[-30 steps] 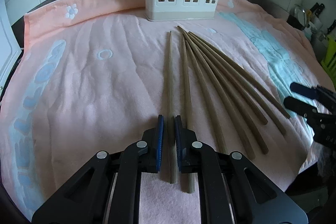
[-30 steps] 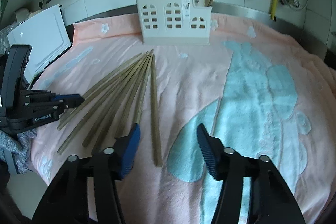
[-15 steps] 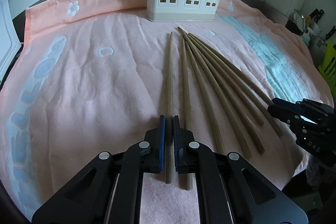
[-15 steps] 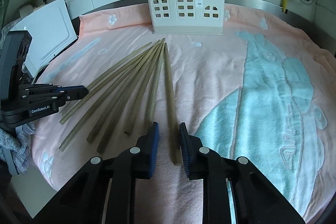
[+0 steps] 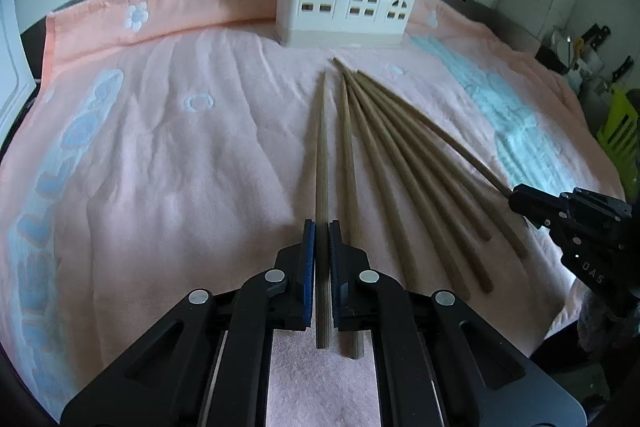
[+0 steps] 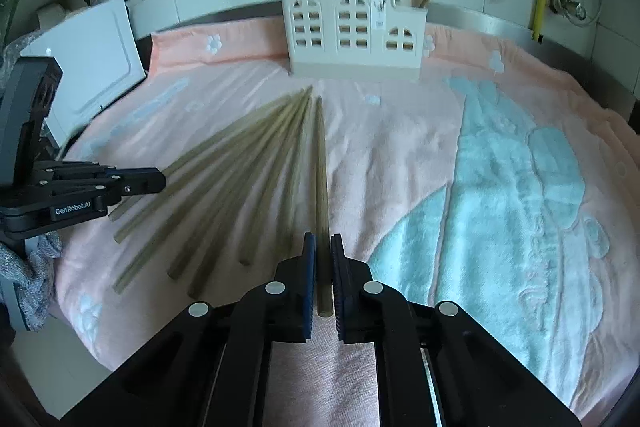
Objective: Organize utensils
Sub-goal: 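Raise the left gripper's chopstick into the holder while the right gripper releases its own there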
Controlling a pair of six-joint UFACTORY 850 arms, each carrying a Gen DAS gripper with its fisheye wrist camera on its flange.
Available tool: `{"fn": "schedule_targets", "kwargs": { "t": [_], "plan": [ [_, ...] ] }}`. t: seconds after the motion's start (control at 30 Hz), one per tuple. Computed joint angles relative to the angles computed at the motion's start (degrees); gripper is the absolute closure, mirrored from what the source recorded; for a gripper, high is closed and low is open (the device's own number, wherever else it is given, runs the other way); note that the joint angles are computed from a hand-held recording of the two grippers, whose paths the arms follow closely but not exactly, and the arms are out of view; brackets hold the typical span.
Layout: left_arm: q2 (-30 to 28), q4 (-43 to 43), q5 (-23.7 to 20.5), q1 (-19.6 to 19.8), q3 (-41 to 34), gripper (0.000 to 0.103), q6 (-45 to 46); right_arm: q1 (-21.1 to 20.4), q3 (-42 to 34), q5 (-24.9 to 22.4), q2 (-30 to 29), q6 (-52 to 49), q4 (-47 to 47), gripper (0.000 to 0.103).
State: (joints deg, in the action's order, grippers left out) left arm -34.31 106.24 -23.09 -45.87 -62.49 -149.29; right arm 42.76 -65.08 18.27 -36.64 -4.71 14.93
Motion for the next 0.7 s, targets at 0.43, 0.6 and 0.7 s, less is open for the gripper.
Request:
{"fn": "schedule_targets", "kwargs": {
  "t": [0.43, 0.6, 0.7],
  "plan": [
    [6.45, 9.49, -5.92, -0.08, 2.30, 0.098, -6.31, -0.90, -0.51, 4.83, 5.72, 3.87, -6.32, 0.096],
    [7.33, 11.24, -6.02, 0.76, 0.99, 0.098, -5.34, -2.15, -4.51, 4.12, 5.39, 9.34, -11.87, 0.096],
    [7.12, 10.23, -6.35, 1.14, -0.28, 0.098, -3.07, -2.81, -7.18, 3.27, 4.53, 12.46, -14.91, 0.096]
  ]
}}
